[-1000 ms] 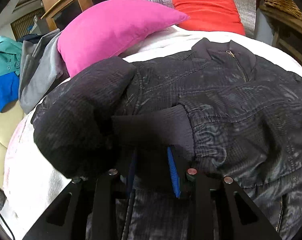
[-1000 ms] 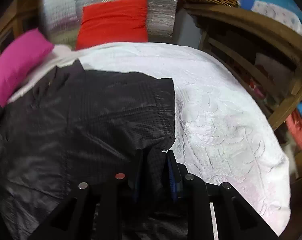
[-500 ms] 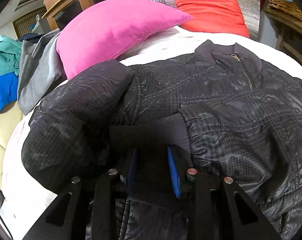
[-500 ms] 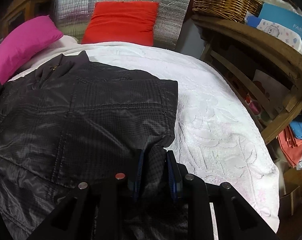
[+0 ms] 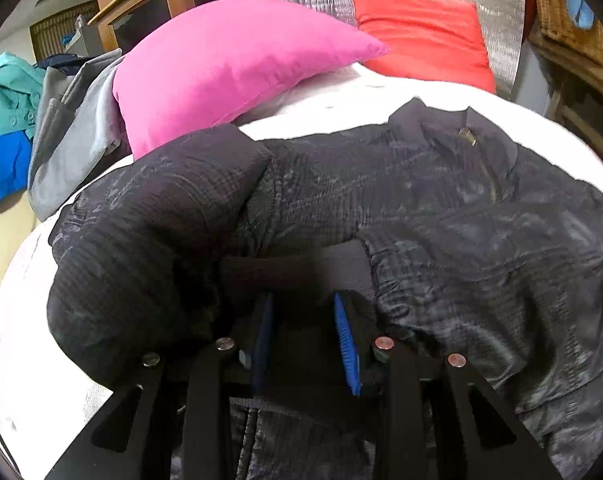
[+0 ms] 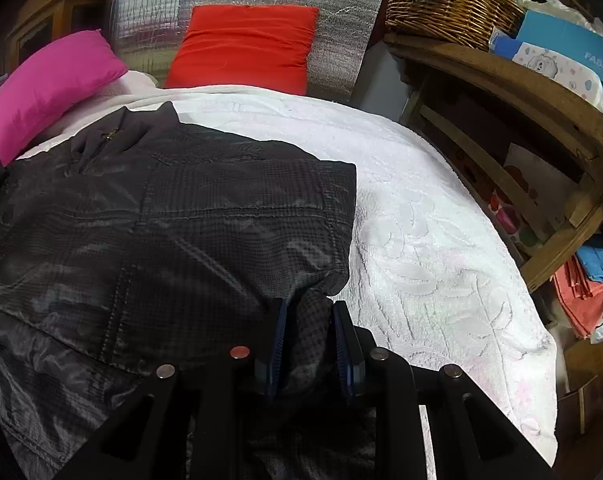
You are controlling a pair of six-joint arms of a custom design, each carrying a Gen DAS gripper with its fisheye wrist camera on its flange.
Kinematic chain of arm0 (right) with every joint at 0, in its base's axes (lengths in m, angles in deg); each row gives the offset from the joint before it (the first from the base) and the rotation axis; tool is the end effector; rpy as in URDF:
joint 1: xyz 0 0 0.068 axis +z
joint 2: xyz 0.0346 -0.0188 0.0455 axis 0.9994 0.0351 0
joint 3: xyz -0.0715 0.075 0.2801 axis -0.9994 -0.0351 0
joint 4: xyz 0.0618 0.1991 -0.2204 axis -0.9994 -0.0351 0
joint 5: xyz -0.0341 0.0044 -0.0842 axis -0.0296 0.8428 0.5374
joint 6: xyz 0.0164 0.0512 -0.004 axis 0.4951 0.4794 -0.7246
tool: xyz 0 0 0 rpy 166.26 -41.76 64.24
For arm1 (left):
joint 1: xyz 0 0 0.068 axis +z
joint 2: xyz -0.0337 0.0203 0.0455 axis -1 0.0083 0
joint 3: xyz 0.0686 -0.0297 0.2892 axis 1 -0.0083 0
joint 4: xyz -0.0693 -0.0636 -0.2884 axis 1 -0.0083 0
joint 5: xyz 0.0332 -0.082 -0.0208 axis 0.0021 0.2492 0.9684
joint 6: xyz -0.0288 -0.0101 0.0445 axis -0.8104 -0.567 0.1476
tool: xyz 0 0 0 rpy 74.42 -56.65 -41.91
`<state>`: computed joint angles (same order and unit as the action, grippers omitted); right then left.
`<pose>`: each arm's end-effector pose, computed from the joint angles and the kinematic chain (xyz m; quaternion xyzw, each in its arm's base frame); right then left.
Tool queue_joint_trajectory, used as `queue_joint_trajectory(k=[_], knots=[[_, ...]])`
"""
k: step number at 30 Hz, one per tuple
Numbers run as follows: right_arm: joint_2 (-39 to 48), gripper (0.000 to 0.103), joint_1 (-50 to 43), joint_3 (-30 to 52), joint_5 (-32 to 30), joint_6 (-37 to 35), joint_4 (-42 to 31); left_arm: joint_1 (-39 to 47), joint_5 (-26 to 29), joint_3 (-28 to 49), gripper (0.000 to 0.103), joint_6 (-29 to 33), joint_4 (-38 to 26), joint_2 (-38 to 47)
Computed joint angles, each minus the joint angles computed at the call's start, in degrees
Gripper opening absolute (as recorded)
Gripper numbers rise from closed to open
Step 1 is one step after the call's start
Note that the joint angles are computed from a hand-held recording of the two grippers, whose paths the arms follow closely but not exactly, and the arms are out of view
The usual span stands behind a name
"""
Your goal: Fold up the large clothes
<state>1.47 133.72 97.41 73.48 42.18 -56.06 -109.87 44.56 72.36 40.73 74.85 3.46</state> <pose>0.1585 0.1279 0.1232 0.1869 0.9107 -0.1542 0.3344 0.3053 -0.1073 0.1558 0.1122 0.9324 0.0044 0.3436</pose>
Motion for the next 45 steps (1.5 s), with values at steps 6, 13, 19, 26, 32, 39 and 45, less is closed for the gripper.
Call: queue_joint_trajectory(k=[6,13,19,26,32,39,45], knots=[[0.2,0.025,-0.1,0.1,0.1,-0.1,0.0,3.1,4.8,-2.8,0.038,1.3,4.2,-9.1],[1.1,0.026,-0.6,1.4,-0.4,-0.7,-1.4,13.3,8.1,-0.9,0.082,-0.4,3.7,-11.1],[-9.5,0.074,-1.1,-0.4,2.1,1.6,-4.7,27.0,17.2,5.6,0.082,-2.9,-2.2,-4.6],[-20.8,0.08,4.6,-3.0,6.9,2.3,3.1,39.2,27.6,13.8,0.082,-6.9,-7.3,6.6],[-6.7,0.051,4.3,1.4,-4.7,-6.4,19.3,46.2,38.6,20.6,0.082,-11.7,-11.5,16.2],[6.0,0.041,1.1,6.6,-13.4,-7.1,24.2,49.6,48.7,27.5,0.066,-16.3,-11.9,26.1],[7.7,0.041,-0.7,6.6,-15.3,-5.6,26.2,49.2,51.9,33.9,0.062,-19.1,-9.4,33.8]])
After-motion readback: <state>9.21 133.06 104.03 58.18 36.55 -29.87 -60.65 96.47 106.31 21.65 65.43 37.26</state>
